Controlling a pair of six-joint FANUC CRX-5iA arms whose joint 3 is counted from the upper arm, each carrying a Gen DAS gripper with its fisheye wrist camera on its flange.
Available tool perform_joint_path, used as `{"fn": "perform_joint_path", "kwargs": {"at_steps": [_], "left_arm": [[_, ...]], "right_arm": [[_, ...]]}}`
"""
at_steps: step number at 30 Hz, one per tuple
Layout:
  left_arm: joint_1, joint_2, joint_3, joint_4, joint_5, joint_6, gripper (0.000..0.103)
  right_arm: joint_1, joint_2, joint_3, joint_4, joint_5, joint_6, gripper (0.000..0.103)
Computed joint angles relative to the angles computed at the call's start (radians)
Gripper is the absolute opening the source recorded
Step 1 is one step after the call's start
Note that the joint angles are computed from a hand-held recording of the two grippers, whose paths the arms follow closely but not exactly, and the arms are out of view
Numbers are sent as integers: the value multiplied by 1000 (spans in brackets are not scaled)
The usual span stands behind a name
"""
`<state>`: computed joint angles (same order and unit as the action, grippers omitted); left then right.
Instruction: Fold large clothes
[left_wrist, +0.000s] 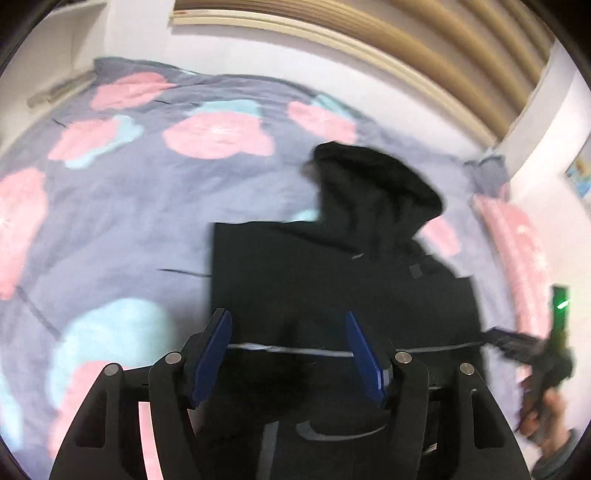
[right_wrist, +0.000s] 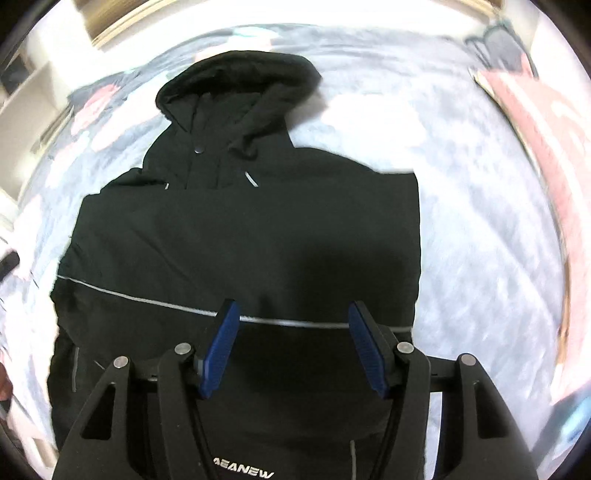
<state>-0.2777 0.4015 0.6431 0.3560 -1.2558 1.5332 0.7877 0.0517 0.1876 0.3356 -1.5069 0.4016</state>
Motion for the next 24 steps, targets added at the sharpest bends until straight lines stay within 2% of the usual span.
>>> {"fn": "perform_joint_path", "kwargs": {"at_steps": [2,4,5,6,8,9,15,18,20,23,24], "left_arm": [[-31,44,15,0,-11,11,65],[-78,138,103,-85,-110,75,65],[-88,171,124,-107,-141,104,65],[-96,179,102,-127,-137,131,65],[-97,120,-20,-126,-27,138,65],[-94,109,-38,-119,-13,134,65],[-66,108,8,-67,-92,104,65],[-54,63,10,-58,-95,110,65],[-46,47,26,-37,-93,120,65],[-38,77,134,-25,-123,130,65],[-42,110,212,-33,-149,133,65]], "right_arm": [[-15,46,27,-38,-22,57,65],[-25,103,30,-77,-94,91,65],[-27,126,33,-94,-125,98,64],[-26,127,19,-93,-121,87,68],[-24,123,6,-80,-116,58,72],[-29,125,12,-86,-119,54,72],[-55,110,27,-123,-117,85,74],[-73,106,99,-164,-179,58,74],[-70,88,127,-148,-178,27,74],[-72,83,195,-89,-169,38,74],[-79,90,224,-71,-168,55,74]]}}
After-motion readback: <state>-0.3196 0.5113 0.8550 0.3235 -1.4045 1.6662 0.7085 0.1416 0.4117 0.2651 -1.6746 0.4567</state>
